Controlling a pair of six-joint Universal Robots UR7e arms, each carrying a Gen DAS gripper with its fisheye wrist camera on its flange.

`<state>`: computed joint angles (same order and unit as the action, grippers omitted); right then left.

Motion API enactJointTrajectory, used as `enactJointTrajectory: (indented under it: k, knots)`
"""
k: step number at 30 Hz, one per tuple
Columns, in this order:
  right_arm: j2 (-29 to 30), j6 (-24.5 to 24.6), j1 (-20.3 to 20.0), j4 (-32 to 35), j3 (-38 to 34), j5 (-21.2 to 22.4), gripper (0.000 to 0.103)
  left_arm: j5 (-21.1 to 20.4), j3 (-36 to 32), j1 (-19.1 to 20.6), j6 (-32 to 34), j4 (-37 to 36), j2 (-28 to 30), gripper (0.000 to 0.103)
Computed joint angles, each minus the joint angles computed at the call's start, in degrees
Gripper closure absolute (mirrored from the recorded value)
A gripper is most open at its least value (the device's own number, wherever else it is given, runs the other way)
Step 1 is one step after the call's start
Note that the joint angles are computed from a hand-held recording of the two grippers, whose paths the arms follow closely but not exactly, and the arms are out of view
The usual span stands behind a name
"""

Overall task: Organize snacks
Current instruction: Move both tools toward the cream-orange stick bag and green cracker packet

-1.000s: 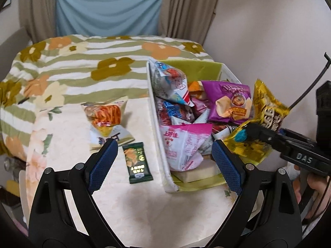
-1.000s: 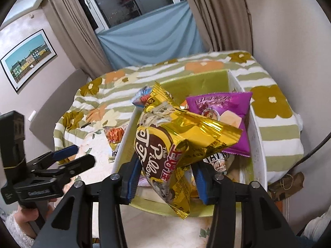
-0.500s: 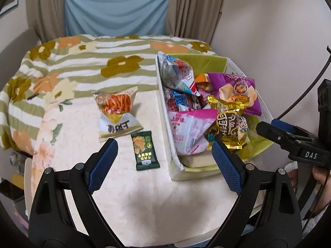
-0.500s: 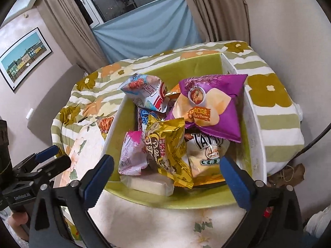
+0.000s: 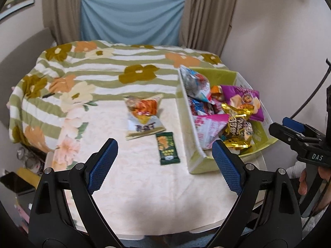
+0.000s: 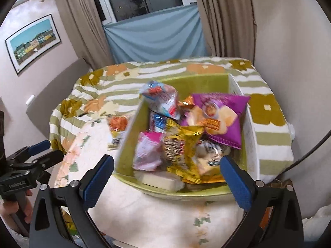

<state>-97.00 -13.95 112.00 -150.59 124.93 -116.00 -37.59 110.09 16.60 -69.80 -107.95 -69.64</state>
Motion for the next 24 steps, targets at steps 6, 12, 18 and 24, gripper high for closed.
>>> enactJointTrajectory:
  k: [6,12,18,24]
  knots:
    - [4.10,2.51,6.92,-4.63,0.26,-3.49,0.001,0.82,2.82,-0.04,-0.85,3.55,-6.95,0.011]
    - [11.16,7.42,11.81,-8.12,-0.08,-7.56,0.001,-0.43,4.52,2.42,4.82,2.90,-12.53,0.011]
    - [17.61,14.21,14.70,-11.21,-0.56,-11.72,0.001,-2.55,5.73,6.09,14.34,-1.95,-16.56,0.011]
    - [23.97,20.80,17.05,-14.44,-1.20,-15.40,0.001,-6.95,6.03,11.33,24.28,-8.87,-18.12,0.011]
